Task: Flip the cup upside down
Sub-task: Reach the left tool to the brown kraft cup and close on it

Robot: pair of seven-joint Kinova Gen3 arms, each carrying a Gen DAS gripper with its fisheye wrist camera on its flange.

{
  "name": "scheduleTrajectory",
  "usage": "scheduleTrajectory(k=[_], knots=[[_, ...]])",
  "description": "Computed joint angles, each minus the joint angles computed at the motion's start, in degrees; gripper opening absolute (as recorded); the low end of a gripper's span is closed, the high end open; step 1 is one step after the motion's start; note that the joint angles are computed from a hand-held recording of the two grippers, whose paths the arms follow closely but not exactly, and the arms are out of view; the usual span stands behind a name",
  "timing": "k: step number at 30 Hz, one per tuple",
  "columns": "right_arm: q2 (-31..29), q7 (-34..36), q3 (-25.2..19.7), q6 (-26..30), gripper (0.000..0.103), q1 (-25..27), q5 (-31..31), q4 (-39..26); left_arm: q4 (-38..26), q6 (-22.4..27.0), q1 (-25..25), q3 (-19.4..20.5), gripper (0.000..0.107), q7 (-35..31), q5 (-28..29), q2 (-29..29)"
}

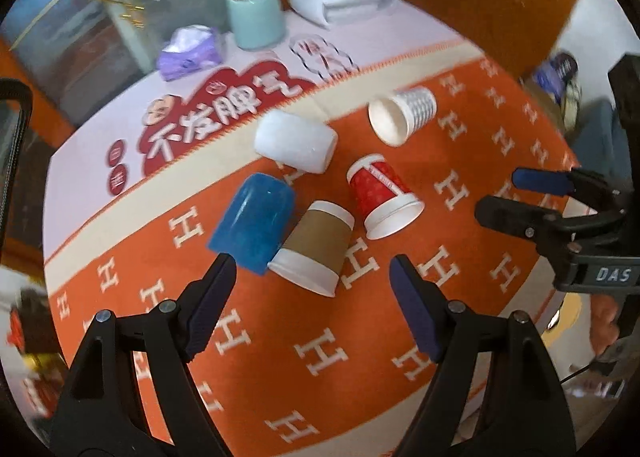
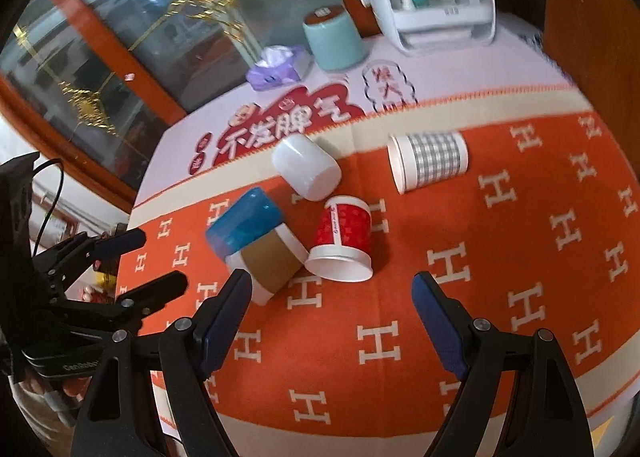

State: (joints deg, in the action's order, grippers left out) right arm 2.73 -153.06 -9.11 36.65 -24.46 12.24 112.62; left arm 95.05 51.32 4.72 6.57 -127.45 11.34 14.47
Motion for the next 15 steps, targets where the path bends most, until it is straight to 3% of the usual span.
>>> scheduleTrajectory(k=[6, 15], knots=[[4.6, 0.8, 1.7, -5.0, 0.084, 0.8, -3.2, 2.8, -5.6, 2.8, 4.6, 0.8, 0.077, -0.2, -6.6, 9.4], [8.1, 5.3, 2.4, -9.8, 0.084, 2.9, -12.3, 7.2, -11.3, 7.1, 9.2, 0.3, 0.067, 0.5, -12.7, 16.8]])
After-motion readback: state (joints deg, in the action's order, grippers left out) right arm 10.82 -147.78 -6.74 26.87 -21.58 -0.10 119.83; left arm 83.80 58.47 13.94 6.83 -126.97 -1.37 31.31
